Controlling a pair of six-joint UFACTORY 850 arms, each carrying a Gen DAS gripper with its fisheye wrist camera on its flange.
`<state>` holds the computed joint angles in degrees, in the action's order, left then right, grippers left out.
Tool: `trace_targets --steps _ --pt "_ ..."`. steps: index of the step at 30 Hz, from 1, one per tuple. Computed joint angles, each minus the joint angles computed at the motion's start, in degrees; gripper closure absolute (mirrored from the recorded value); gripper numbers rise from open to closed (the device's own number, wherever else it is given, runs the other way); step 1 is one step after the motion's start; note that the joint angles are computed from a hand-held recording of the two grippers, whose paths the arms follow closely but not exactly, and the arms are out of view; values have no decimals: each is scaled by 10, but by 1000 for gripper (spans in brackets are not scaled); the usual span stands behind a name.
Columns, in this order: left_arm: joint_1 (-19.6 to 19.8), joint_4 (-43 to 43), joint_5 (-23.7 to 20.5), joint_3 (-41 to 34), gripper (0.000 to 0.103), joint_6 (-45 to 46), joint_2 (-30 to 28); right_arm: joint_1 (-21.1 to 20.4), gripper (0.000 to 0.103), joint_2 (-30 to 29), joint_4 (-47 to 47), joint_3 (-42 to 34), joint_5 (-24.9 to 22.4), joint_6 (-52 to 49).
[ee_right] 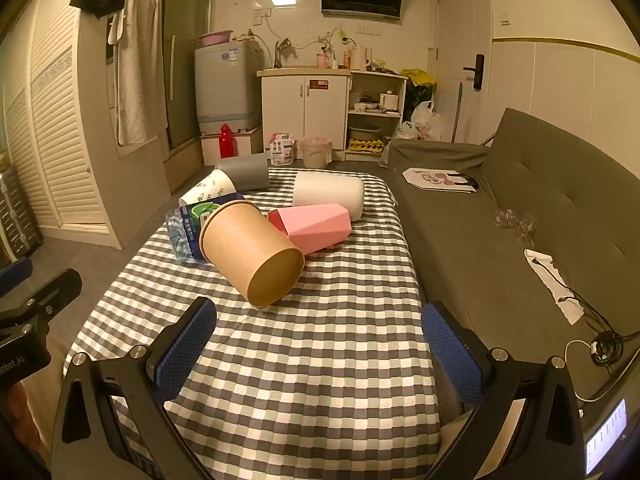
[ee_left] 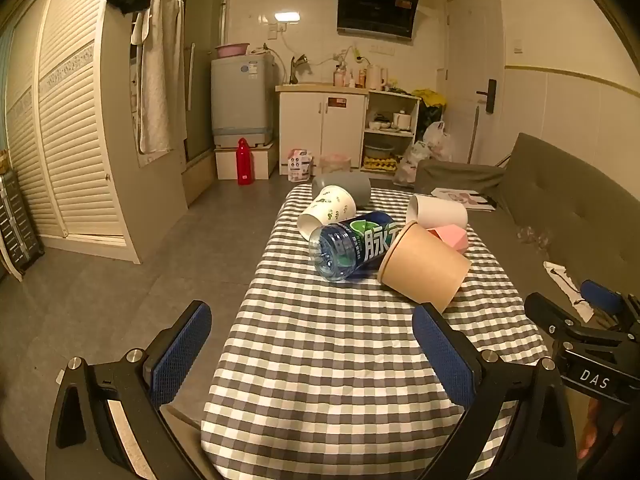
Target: Flip cup upside down
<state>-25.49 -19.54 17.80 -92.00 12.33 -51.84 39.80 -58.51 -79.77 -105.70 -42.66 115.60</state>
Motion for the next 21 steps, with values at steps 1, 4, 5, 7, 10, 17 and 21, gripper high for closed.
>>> trace_targets --steps 1,4,5,7,10,17,21 --pt "0 6 2 1 0 -6 0 0 0 0 0 0 1 1" --pt "0 7 1 1 0 -5 0 0 0 0 -1 0 0 1" --pt "0 5 0 0 0 -3 0 0 0 0 -1 0 0 1" --pt "0 6 0 0 0 -4 0 0 0 0 -1 0 0 1" --pt "0 8 0 0 0 -6 0 0 0 0 -2 1 0 3" --pt "0 6 1 1 0 -5 0 0 0 1 -2 2 1 3" --pt "0 7 1 1 0 -5 0 0 0 1 -2 2 0 3"
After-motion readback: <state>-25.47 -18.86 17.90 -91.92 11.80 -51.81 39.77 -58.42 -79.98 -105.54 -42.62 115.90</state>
